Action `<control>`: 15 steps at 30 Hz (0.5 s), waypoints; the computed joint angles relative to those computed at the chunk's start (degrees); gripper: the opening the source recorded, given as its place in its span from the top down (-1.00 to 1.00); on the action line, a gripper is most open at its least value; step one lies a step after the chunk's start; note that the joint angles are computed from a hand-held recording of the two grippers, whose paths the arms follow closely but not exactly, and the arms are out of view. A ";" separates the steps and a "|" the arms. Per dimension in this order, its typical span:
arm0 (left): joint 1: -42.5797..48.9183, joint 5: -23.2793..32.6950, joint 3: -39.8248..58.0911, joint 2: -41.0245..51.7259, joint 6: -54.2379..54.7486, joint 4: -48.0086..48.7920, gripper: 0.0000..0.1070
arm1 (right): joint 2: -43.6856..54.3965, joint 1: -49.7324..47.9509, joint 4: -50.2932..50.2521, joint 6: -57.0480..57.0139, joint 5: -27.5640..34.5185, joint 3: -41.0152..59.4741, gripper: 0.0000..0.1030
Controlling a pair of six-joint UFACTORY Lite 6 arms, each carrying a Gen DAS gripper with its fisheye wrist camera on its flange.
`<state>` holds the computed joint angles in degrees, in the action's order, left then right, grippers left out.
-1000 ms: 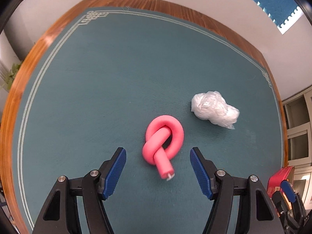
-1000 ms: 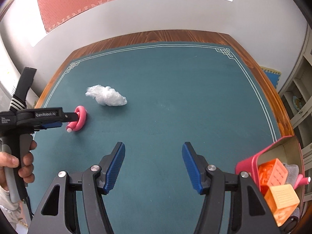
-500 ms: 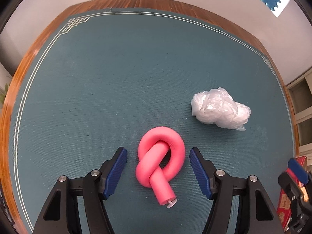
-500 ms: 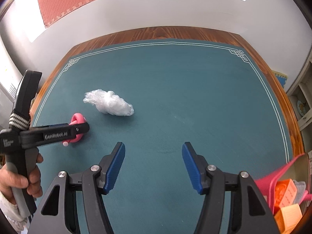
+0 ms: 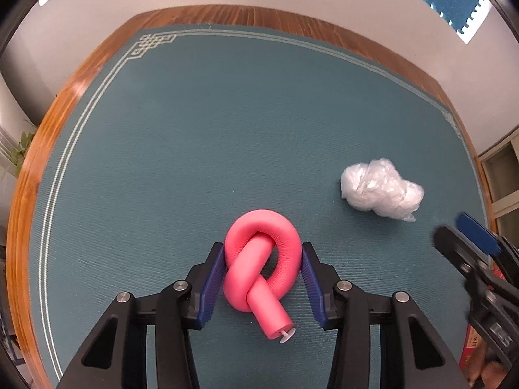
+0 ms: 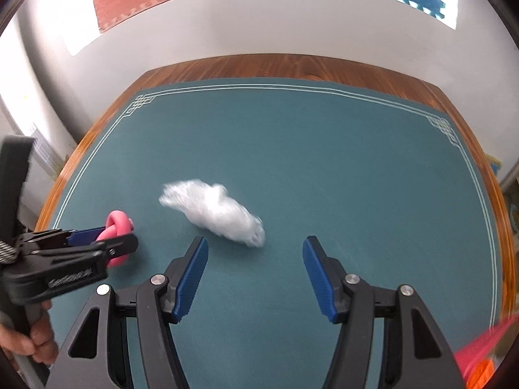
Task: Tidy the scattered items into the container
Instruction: 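Grasp the pink foam knot with the left tool while the right tool grasps the white bag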
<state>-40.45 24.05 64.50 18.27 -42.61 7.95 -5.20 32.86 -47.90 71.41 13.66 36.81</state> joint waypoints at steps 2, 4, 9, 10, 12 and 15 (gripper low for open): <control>0.21 0.01 -0.88 -1.60 -0.12 0.16 0.10 | 4.61 -0.82 -1.22 -0.71 -1.85 3.31 -0.25; 0.23 0.41 -1.60 -3.11 -0.18 0.02 0.10 | 8.59 -1.56 -0.44 -3.07 -3.25 6.24 -0.25; 0.78 0.09 -3.29 -4.51 0.82 -1.34 0.10 | 17.69 -2.90 14.43 -20.60 -5.94 12.73 -0.25; 0.41 0.28 -3.36 -4.62 0.38 -1.35 0.10 | 19.23 -2.99 17.64 -23.89 -6.18 13.74 -0.24; -0.16 0.59 -3.52 -4.76 -0.13 -1.47 0.10 | 20.11 -2.84 19.32 -25.27 -6.27 13.92 -0.09; -0.49 0.13 -4.21 -4.93 -0.20 -1.36 0.10 | 21.45 -2.59 21.58 -27.01 -6.40 14.23 0.38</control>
